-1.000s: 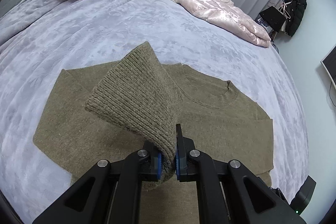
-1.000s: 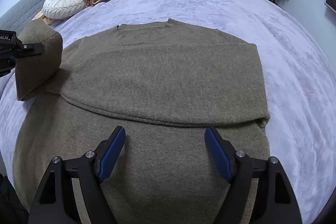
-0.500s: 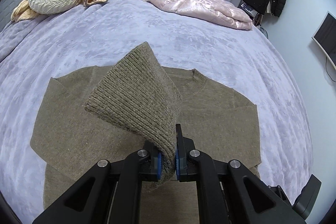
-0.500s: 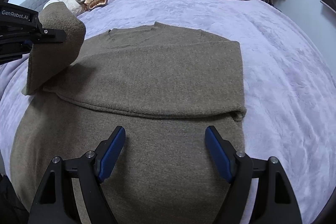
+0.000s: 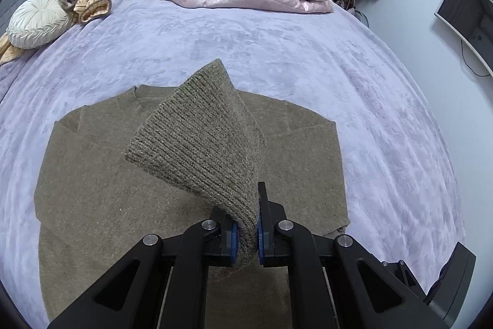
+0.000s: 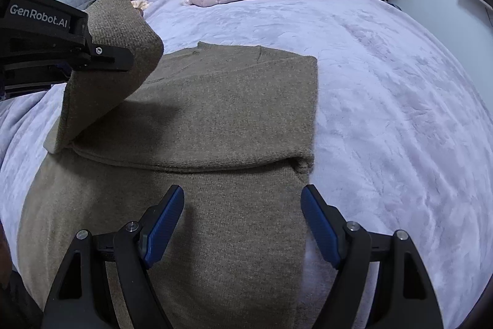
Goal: Fold small clothes
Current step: 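Lay the second sleeve on the body and open the left gripper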
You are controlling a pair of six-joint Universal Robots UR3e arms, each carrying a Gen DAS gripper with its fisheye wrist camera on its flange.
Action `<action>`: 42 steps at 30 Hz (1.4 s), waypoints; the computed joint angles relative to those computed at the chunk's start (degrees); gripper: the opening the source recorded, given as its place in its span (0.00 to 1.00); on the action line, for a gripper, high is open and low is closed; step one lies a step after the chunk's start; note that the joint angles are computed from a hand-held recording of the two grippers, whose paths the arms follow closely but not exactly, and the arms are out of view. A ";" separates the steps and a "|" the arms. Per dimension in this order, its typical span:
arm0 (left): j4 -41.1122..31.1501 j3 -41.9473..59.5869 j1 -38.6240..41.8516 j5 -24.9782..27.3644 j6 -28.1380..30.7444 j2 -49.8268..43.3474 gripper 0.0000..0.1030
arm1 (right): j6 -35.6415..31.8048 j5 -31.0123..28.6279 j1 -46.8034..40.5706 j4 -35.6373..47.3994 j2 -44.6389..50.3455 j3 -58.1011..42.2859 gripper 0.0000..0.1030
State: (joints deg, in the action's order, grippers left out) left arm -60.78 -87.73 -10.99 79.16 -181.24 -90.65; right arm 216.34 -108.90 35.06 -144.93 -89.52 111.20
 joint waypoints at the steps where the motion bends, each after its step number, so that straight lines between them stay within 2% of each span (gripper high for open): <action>1: 0.16 0.17 -0.96 0.46 -0.16 -0.39 0.10 | 0.10 0.23 -0.32 -0.38 -0.49 0.75 0.79; 11: 2.07 -1.30 -8.75 4.35 -0.34 -2.77 0.10 | 0.89 2.78 -3.99 -4.43 -6.63 9.38 0.79; 23: 3.71 -8.61 -5.66 2.42 1.87 -0.26 0.10 | 0.67 4.27 -6.19 -6.05 -9.94 13.04 0.79; 28: 3.41 -5.33 -3.62 0.78 1.08 -0.13 0.10 | 1.07 3.65 -6.07 -5.14 -10.88 13.12 0.79; 31: 4.76 -1.25 -4.63 2.85 -1.07 -2.25 0.10 | 1.49 3.08 -5.85 -4.60 -10.87 12.82 0.79; 33: 6.86 1.06 -7.58 8.76 -3.56 -5.13 0.11 | 1.98 2.89 -5.65 -4.60 -11.02 12.91 0.79; 34: 6.36 2.40 -8.48 9.76 -4.09 -6.81 0.16 | 2.09 2.77 -5.57 -4.44 -10.82 12.68 0.79; 35: 4.95 3.69 -8.64 8.47 -3.75 -8.47 0.43 | 2.15 2.68 -5.53 -4.18 -10.79 12.62 0.79; 36: 3.88 4.27 -8.61 6.99 -3.16 -9.55 0.81 | 2.14 2.71 -5.58 -4.02 -10.88 12.70 0.79; 37: 4.50 3.51 -8.79 6.40 -3.19 -9.84 0.90 | 2.28 2.66 -5.47 -3.81 -11.02 12.73 0.79; 39: 9.37 -1.19 -9.31 6.11 -3.14 -8.08 0.91 | 2.28 2.46 -5.34 -3.35 -11.59 12.98 0.79; 42: 8.41 -3.54 -7.32 0.91 -0.84 -6.23 0.91 | 2.21 1.95 -5.27 -2.85 -12.92 13.95 0.79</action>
State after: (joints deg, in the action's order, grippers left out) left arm -52.37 -91.27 -18.32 80.07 -182.08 -96.88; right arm 218.55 -106.96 29.79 -147.79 -102.45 125.15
